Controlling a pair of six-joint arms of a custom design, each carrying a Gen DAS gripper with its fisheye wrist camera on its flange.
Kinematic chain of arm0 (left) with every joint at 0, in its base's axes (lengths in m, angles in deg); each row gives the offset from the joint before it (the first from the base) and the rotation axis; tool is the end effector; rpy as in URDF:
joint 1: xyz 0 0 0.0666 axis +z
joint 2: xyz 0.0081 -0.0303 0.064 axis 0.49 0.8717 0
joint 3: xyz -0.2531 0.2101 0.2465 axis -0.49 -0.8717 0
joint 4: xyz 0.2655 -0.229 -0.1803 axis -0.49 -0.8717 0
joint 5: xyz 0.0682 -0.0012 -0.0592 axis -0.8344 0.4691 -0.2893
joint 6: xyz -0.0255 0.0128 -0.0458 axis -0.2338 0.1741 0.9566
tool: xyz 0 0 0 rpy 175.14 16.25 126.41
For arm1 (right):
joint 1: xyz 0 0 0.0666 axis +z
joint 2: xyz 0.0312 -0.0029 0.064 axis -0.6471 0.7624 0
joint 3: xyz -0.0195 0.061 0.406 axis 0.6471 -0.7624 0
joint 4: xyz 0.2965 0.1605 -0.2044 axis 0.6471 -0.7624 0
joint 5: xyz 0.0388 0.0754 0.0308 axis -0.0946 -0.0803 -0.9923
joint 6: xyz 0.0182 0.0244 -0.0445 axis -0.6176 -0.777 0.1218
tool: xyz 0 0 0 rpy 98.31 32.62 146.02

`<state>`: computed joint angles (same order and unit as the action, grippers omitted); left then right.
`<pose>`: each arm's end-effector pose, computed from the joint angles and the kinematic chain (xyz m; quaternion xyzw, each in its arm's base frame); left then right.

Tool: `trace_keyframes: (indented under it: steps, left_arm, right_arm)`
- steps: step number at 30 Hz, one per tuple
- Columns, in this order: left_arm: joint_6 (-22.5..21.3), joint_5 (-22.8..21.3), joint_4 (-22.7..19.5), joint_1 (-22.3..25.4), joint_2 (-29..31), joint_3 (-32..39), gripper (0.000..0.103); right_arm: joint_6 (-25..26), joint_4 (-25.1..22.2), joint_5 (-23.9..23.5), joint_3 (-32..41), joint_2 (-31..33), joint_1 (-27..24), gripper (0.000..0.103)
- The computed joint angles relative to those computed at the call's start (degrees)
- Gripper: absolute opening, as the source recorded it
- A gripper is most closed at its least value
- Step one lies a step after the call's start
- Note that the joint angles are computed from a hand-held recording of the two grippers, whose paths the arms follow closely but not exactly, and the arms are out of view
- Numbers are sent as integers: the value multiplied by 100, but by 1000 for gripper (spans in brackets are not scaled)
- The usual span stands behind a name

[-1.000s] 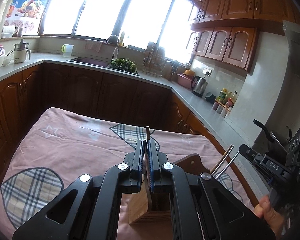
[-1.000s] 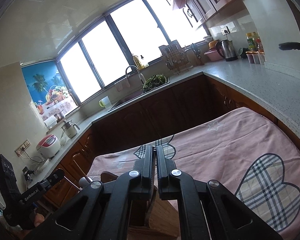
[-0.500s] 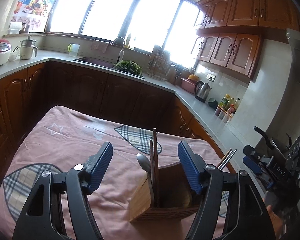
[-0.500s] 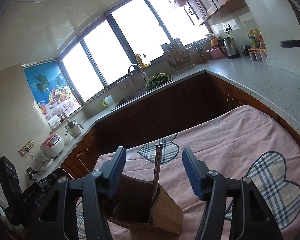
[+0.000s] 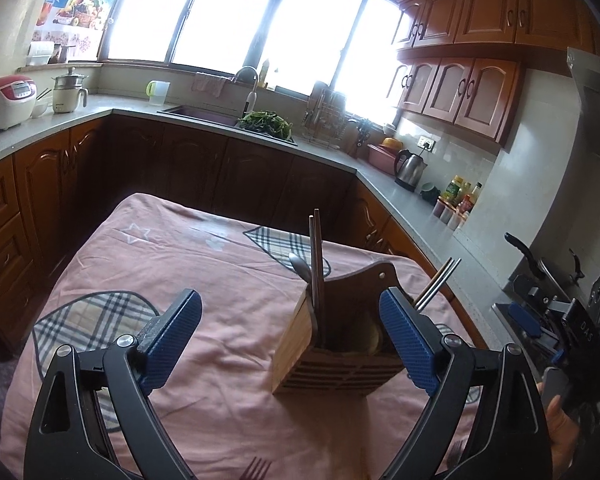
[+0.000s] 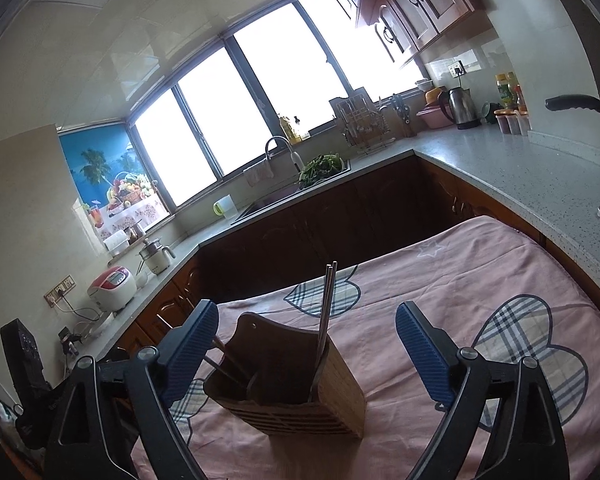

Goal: Organize utensils
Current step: 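Withdraw both grippers from the holder back over the remaining utensils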

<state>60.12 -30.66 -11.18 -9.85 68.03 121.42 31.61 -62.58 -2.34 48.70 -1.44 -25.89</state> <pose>0.4517 -0.3470 0.6369 -0.1043 0.8457 -0.1253 0.5081 0.4890 0.1340 0.6228 0.0012 0.8142 0.2794 0.5090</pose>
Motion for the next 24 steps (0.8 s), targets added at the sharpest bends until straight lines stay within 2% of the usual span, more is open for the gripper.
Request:
trace_keyframes:
  steps: [11,24]
  left_arm:
    - [257,-244,-160,-412,-537,-771,93]
    - [648,-78,-323,-769,-713,-1330,93]
  right_arm:
    - [173,-198,81,-957,-883,86,93]
    - [130,-428,238,-1924,-1695,-23,93]
